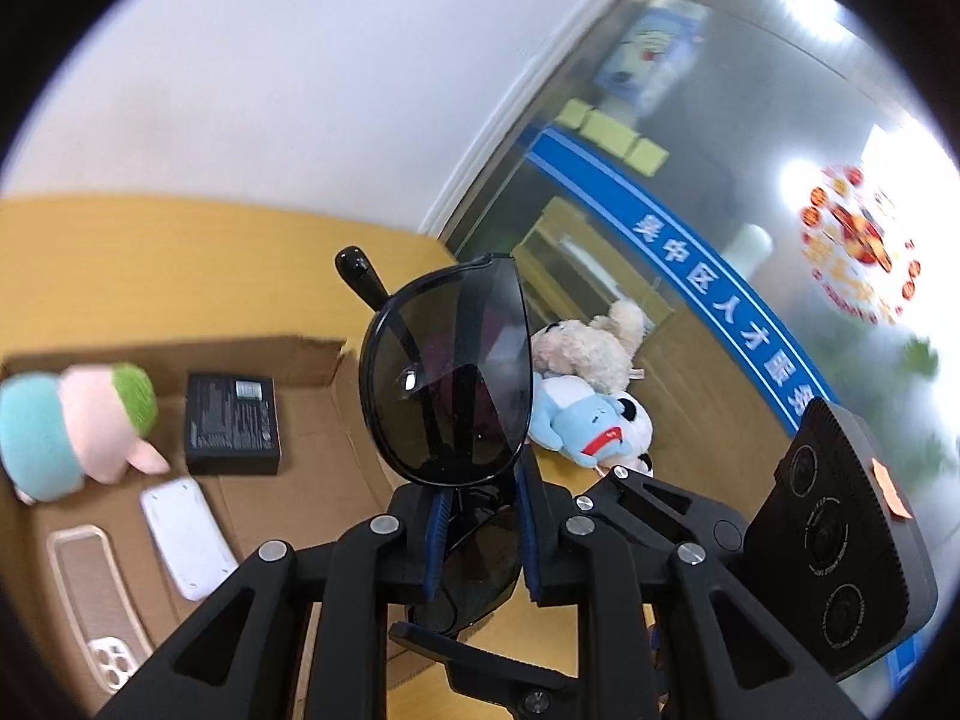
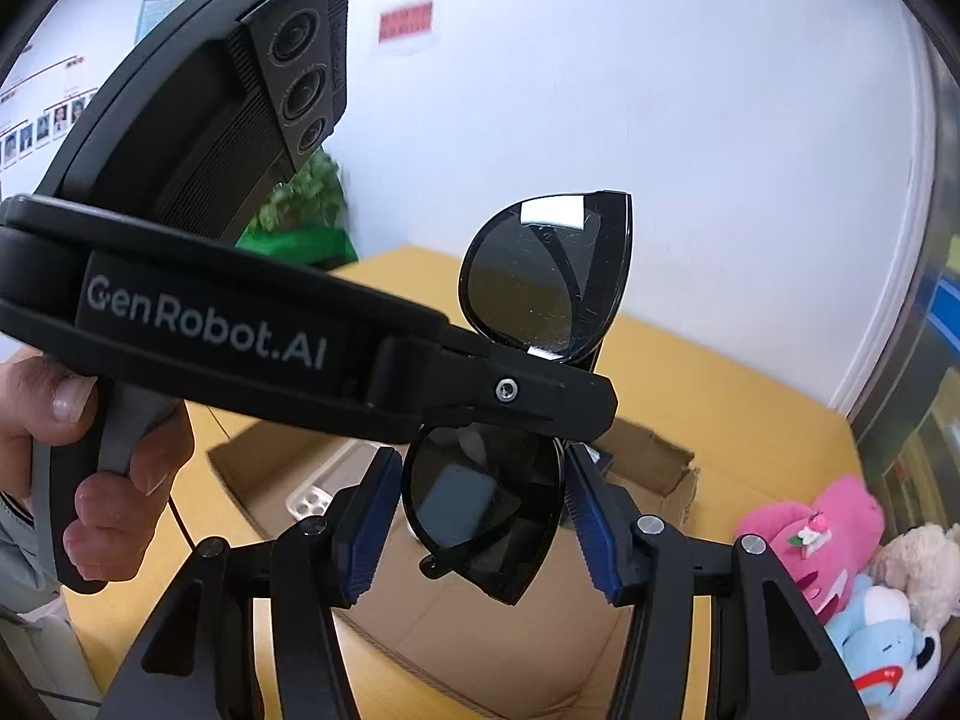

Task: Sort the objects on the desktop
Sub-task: 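Lower the sunglasses into the box and open the right tool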

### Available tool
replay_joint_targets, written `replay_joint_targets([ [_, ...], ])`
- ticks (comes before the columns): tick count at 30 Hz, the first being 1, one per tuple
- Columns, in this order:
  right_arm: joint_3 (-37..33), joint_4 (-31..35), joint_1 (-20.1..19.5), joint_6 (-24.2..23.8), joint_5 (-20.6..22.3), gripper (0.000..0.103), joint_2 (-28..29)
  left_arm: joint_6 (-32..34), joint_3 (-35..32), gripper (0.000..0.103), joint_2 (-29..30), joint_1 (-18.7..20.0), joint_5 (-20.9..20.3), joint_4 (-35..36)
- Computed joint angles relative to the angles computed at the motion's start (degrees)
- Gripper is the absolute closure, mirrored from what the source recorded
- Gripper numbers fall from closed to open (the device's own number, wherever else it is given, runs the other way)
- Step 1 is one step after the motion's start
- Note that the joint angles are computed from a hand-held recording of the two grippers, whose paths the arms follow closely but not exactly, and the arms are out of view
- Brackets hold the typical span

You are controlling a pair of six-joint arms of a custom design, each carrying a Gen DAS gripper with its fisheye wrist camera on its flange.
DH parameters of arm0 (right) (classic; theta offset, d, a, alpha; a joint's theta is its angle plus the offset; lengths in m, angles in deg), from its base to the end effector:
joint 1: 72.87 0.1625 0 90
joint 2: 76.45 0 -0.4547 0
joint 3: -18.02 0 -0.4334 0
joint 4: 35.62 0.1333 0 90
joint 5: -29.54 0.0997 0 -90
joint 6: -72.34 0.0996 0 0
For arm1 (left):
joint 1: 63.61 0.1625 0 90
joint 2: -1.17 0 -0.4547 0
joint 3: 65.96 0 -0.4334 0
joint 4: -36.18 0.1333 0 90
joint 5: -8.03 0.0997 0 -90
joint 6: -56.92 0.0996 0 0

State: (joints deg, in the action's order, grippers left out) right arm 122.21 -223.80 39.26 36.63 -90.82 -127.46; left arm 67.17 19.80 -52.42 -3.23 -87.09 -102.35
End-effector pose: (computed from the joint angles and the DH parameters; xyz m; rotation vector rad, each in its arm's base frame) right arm 0.3319 -0.5960 0.1787 0.9191 -2.2182 0.9049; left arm -0.2676 -0.7225 0.2306 -1.0340 -2.7947 0.3998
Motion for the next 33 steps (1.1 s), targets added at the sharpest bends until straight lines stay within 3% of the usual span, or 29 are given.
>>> replay_joint_targets([
  [4, -3.0, 7.5, -3.7, 3.1, 1.2, 0.050, 1.1, -4.2, -5.3, 0.084, 6.1, 3.2, -0.7, 4.7],
  [14, -5.2, 21.2, -13.0, 13.2, 4.7, 0.049, 4.7, -11.3, -10.9, 0.085, 15.5, 7.9, 1.4, 14.9],
  [19, -5.4, 25.0, -15.1, 18.2, 4.1, 0.050, 6.2, -14.1, -12.9, 0.084, 18.3, 9.1, 2.5, 19.4],
  [21, -5.4, 25.8, -15.1, 19.7, 3.9, 0.056, 6.0, -15.6, -13.8, 0.084, 19.0, 9.3, 2.7, 21.3],
  [24, -5.9, 27.4, -15.0, 21.8, 1.3, 0.058, 6.4, -15.7, -14.6, 0.085, 19.3, 9.1, 3.5, 23.1],
  [25, -5.8, 27.6, -15.1, 22.8, 1.5, 0.058, 6.3, -15.9, -14.6, 0.083, 19.2, 9.0, 4.0, 23.3],
  [26, -5.6, 27.0, -15.1, 23.5, 1.5, 0.057, 6.0, -16.0, -14.9, 0.074, 19.3, 8.9, 4.2, 23.6],
  [27, -5.4, 26.3, -14.9, 23.6, 1.1, 0.049, 6.0, -15.8, -15.0, 0.060, 19.2, 8.9, 4.4, 23.9],
  [29, -5.0, 25.9, -14.6, 24.1, 0.5, 0.040, 5.9, -15.1, -14.2, 0.049, 18.3, 8.7, 4.6, 22.9],
  [30, -4.7, 25.5, -14.4, 24.2, 0.5, 0.032, 5.7, -14.5, -13.5, 0.049, 17.6, 8.4, 4.9, 21.9],
  [33, -4.0, 24.0, -14.1, 23.1, 0.6, 0.027, 5.5, -11.2, -9.4, 0.049, 13.6, 7.4, 6.3, 17.6],
])
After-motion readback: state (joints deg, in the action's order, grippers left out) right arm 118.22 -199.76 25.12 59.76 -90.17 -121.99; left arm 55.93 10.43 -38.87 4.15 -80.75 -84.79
